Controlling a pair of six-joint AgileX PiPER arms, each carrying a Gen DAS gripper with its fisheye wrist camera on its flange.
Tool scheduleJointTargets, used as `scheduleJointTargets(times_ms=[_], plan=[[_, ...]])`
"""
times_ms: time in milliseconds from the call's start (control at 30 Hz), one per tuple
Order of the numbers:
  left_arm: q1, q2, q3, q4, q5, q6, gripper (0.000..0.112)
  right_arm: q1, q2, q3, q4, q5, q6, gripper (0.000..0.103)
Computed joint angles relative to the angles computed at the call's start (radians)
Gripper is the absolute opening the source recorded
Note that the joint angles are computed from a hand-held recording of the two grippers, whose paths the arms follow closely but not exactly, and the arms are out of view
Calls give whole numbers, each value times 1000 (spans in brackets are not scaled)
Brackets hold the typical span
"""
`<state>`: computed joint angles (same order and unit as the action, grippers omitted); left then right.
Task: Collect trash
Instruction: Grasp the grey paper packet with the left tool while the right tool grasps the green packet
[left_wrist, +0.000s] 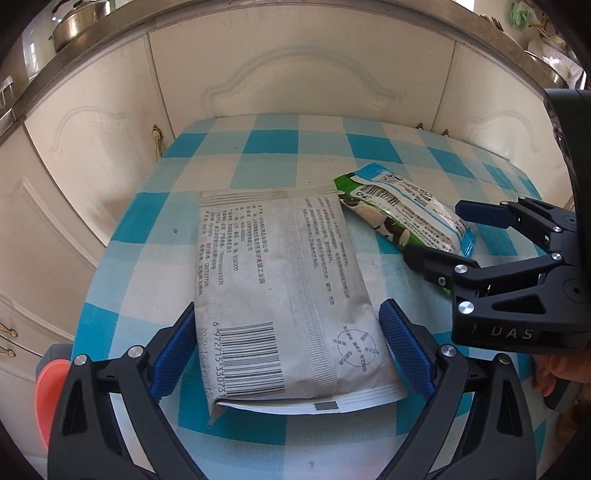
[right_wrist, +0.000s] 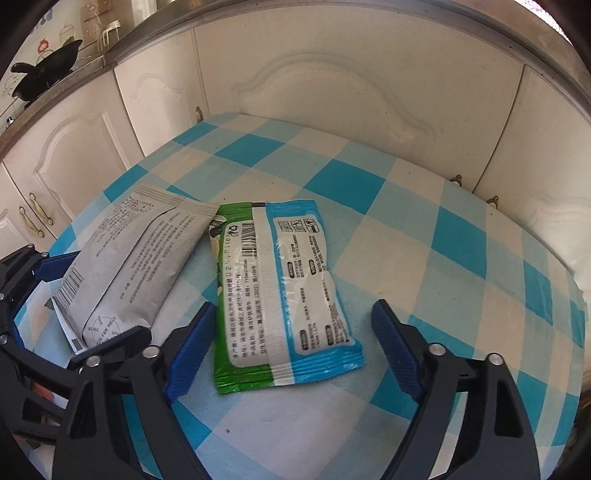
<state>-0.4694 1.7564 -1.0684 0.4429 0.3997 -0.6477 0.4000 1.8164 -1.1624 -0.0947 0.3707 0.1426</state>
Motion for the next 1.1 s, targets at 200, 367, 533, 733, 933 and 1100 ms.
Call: scheduleJointTargets(times_ms=[200, 367, 533, 733, 933, 1100], plan=[[-6, -6, 15, 54, -9, -55, 90, 2, -17, 28, -39, -21, 56, 71], [-1, -15, 28, 56, -20, -62, 85, 9, -52, 76, -63, -38, 109, 70], [6, -30, 46, 46, -38, -59, 80, 20, -93, 135, -116, -56, 203, 68], [20, -67, 90, -6, -74, -17, 76, 29, -153, 214, -188, -79, 331, 63], [43, -121, 157, -99, -121, 59, 72, 42, -214, 294, -223, -108, 417, 61], [63, -184, 223, -192, -152, 144, 67, 70, -269, 359, -310, -120, 553, 61]])
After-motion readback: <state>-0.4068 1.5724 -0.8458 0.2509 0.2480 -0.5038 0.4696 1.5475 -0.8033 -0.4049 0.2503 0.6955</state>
